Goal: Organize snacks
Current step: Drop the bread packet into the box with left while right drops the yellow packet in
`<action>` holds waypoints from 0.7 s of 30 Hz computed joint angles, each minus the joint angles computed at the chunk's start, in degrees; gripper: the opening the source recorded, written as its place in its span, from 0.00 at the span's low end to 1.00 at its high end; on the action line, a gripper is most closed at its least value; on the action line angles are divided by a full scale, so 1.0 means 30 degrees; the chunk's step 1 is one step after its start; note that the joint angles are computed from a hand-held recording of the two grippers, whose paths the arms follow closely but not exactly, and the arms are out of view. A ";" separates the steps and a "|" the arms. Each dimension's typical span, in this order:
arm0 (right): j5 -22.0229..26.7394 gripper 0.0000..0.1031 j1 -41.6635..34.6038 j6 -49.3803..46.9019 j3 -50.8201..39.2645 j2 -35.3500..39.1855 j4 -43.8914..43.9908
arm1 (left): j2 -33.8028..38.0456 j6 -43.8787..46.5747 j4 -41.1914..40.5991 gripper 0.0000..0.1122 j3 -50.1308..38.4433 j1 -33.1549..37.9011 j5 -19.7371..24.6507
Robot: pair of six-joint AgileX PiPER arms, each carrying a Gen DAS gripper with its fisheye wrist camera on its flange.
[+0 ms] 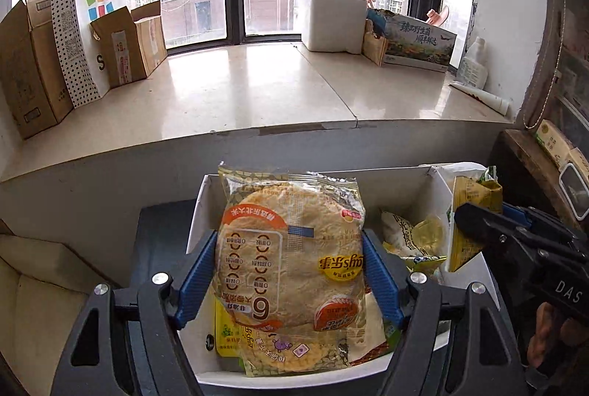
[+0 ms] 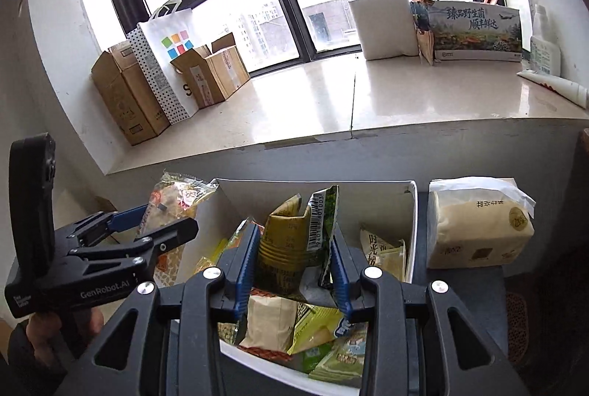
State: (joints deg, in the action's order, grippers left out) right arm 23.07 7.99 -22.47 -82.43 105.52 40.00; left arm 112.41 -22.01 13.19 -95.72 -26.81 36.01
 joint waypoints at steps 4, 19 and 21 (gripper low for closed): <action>-0.0422 1.00 0.0117 0.2953 -0.0808 0.0718 -0.2235 | 0.0422 -0.0068 0.0165 0.92 -0.0180 0.0014 0.0428; -0.2748 1.00 0.0841 0.4440 0.3036 -0.2644 -0.4802 | -0.5044 -0.5449 0.5606 0.92 0.6096 -0.0963 -0.2357; -0.3597 1.00 0.1382 0.5137 0.4232 -0.3822 -0.6230 | -0.6821 -0.8547 0.8770 0.92 0.7929 -0.1632 -0.2779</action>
